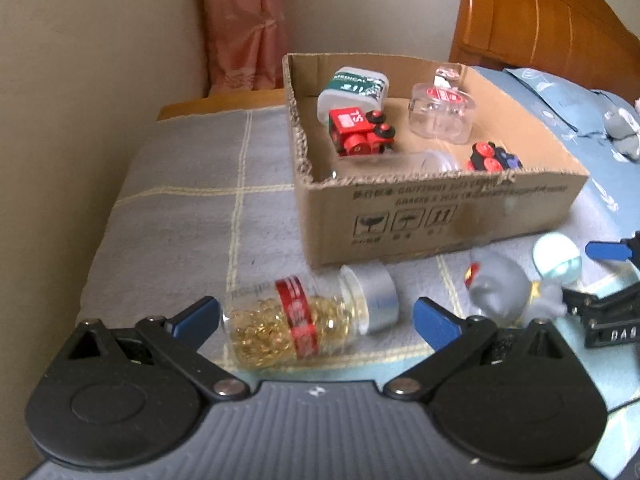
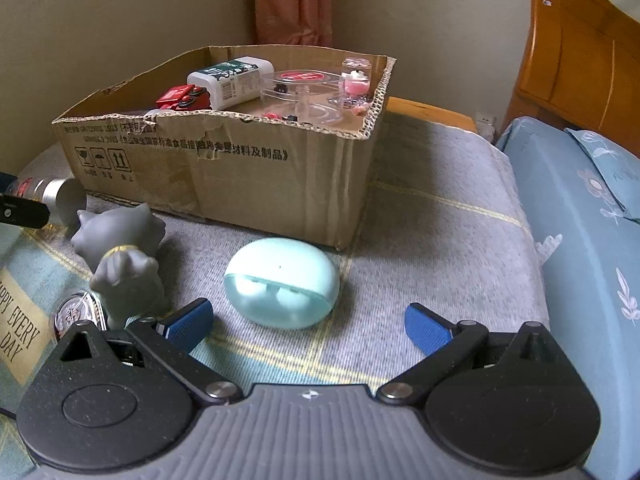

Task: Organize rigid objects
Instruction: 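Close the left gripper around the capsule bottle lying on its side, then lift the capsule bottle with the left gripper while the right gripper grasps the mint-blue case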

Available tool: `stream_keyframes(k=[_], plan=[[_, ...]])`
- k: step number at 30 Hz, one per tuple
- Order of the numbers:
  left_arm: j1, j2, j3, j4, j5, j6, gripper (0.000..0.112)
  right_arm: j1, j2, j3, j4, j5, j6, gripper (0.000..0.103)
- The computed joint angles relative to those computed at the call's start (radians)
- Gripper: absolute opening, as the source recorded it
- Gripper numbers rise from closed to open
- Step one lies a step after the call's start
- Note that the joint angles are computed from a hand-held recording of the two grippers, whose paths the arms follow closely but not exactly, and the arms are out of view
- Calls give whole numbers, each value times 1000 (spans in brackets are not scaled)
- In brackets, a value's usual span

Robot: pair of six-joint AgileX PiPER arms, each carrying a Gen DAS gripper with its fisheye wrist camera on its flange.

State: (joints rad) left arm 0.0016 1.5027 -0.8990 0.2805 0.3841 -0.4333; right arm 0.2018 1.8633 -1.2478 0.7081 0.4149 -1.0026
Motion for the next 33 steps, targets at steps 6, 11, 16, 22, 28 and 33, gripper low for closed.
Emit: stream_keyframes(k=[6,11,16,22,28,33], plan=[[-15,71,-55,62,8,-103,102,-4,3,3,39,-3,-45,103],[-18,85,-45,111,15,-136,102,-17,19,-22,61,31,-90,103],[-6,92,-37,95,12,-117,102,-31,36,-39,118,56,-168,103],[-10,120,-47,82,4,-104,102,-40,42,-33,181,62,-250,103],[-9,131,-44,102,-23,-132,102,-37,47,-37,187,57,-254,103],[-12,139,-47,122,-27,-157,102,-33,62,-70,142,80,-222,101]])
